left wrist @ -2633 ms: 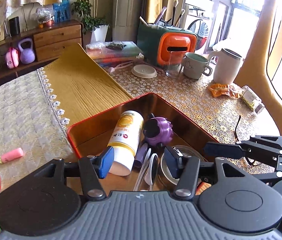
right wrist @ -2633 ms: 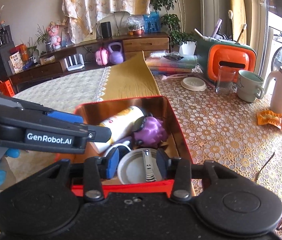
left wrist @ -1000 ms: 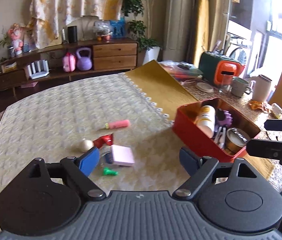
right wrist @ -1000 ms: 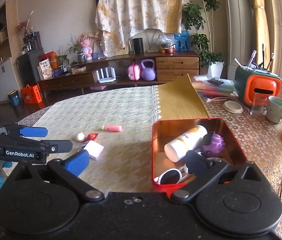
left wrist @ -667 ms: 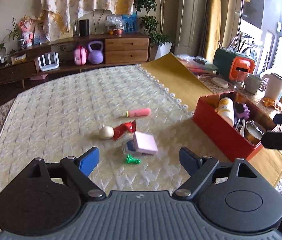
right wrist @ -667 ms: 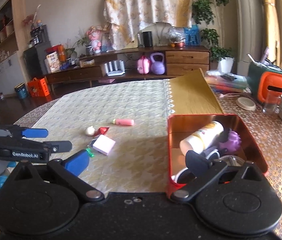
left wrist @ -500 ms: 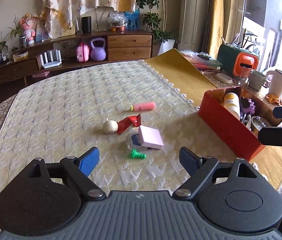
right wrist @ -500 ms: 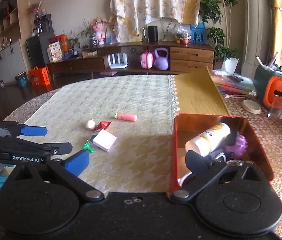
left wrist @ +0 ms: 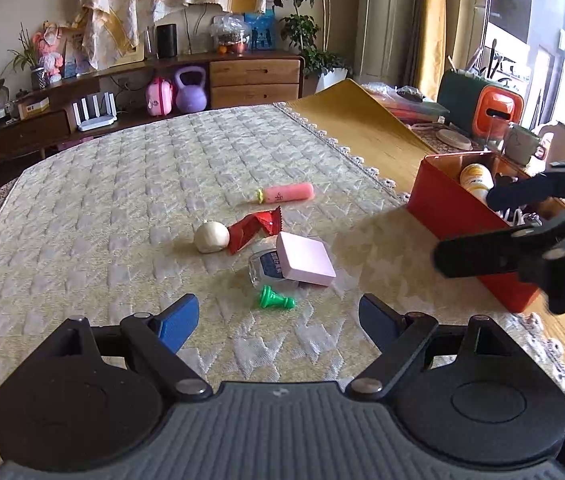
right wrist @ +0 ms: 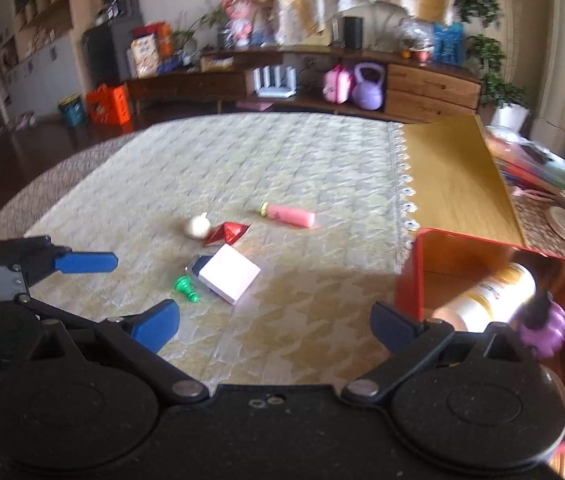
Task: Organize rigid objects
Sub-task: 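Grasp the green pawn with the left gripper while the right gripper grasps the pink square block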
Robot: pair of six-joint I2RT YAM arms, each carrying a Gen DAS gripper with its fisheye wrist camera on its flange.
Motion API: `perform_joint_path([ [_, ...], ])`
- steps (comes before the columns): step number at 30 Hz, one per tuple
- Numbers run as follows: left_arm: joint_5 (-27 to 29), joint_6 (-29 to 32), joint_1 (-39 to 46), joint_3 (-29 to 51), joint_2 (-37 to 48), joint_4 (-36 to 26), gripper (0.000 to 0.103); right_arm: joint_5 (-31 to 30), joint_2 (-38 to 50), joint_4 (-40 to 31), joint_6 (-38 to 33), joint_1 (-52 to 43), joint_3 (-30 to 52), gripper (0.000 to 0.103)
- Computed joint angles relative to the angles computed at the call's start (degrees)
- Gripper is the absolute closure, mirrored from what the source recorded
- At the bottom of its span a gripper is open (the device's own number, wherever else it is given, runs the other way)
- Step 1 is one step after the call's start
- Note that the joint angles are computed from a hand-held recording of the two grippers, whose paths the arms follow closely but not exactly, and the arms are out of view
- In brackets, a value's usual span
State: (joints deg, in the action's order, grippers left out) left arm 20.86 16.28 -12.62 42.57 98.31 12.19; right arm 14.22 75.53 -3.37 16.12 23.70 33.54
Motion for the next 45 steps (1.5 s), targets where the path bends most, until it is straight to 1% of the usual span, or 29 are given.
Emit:
perform_joint_path([
  [4, -0.48, -0.24, -0.7, 1.04, 2.76, 1.67, 0.016, -6.12, 5.48, 1.08, -5.62, -3.77, 3.3, 0.005],
  [7, -0.83, -0.43, -1.32, 1.52, 4.57, 2.98, 0.016, -11.18, 9.54, 0.75, -9.33, -6.52, 6.52, 0.009],
  [10, -1.0, -0.96, -1.78, 2.42, 6.31, 3.35, 0.016, -14.83, 13.48, -0.07, -12.81, -8.09, 9.6, 0.013],
  [14, -1.15, -1.82, -1.95, 2.72, 7.84, 5.0, 0.016, -18.67, 18.12, -1.28, -16.1, -9.39, 13.19, 0.02],
  [17, -1.74, -1.91, -2.26, 2.99, 8.85, 5.94, 0.016, -20.89, 21.18, -2.26, -19.47, -9.83, 15.93, 0.024],
  [19, -1.71, -1.87, -2.25, 3.23, 9.3, 6.29, 0.025, -22.93, 23.01, -3.46, -22.21, -10.31, 17.98, 0.025],
  [21, -1.75, -1.89, -2.33, 3.75, 9.86, 6.01, 0.027, -24.31, 24.7, -4.84, -24.83, -10.67, 20.16, 0.028],
  [24, -2.1, -1.6, -2.56, 3.86, 10.46, 6.48, 0.037, -26.25, 27.33, -7.48, -27.96, -11.33, 23.94, 0.031],
  [26, -2.55, -1.42, -2.69, 3.67, 10.83, 7.31, 0.037, -26.48, 28.72, -8.09, -29.04, -11.23, 25.49, 0.032],
  [28, -2.65, -1.26, -2.84, 3.31, 11.03, 8.1, 0.042, -27.12, 29.72, -8.65, -30.24, -11.18, 26.5, 0.035],
  [32, -3.07, -0.77, -3.1, 2.77, 11.29, 9.52, 0.043, -28.2, 30.97, -9.84, -33.19, -11.26, 27.89, 0.035],
  [33, -3.09, -0.95, -3.1, 2.78, 11.34, 9.58, 0.045, -28.95, 31.26, -10.28, -33.88, -11.48, 28.28, 0.036],
  [34, -3.36, -1.07, -3.29, 2.64, 11.24, 9.78, 0.049, -29.26, 31.62, -10.5, -34.17, -11.5, 28.62, 0.036],
  [35, -3.63, -0.99, -3.4, 2.58, 11.27, 10.03, 0.051, -29.45, 31.85, -10.65, -34.32, -11.6, 28.8, 0.037],
  [37, -3.56, -0.83, -3.46, 2.23, 10.85, 10.06, 0.058, -29.67, 31.66, -10.58, -34.15, -11.73, 28.56, 0.042],
  [39, -3.25, -0.46, -3.31, 2.35, 10.91, 10.06, 0.062, -30.44, 31.7, -10.63, -33.61, -12.09, 28.65, 0.05],
  [42, -3.21, 0.23, -3.52, 1.96, 10.84, 10.75, 0.067, -31.22, 31.07, -9.97, -32.94, -12.47, 27.75, 0.053],
  [43, -3.3, 0.41, -3.64, 1.61, 10.69, 11.12, 0.071, -31.36, 30.81, -9.52, -32.69, -12.48, 27.33, 0.053],
  [45, -3.58, 0.54, -3.98, 1.49, 10.62, 11.43, 0.073, -31.5, 30.22, -8.8, -32.12, -12.45, 26.57, 0.055],
])
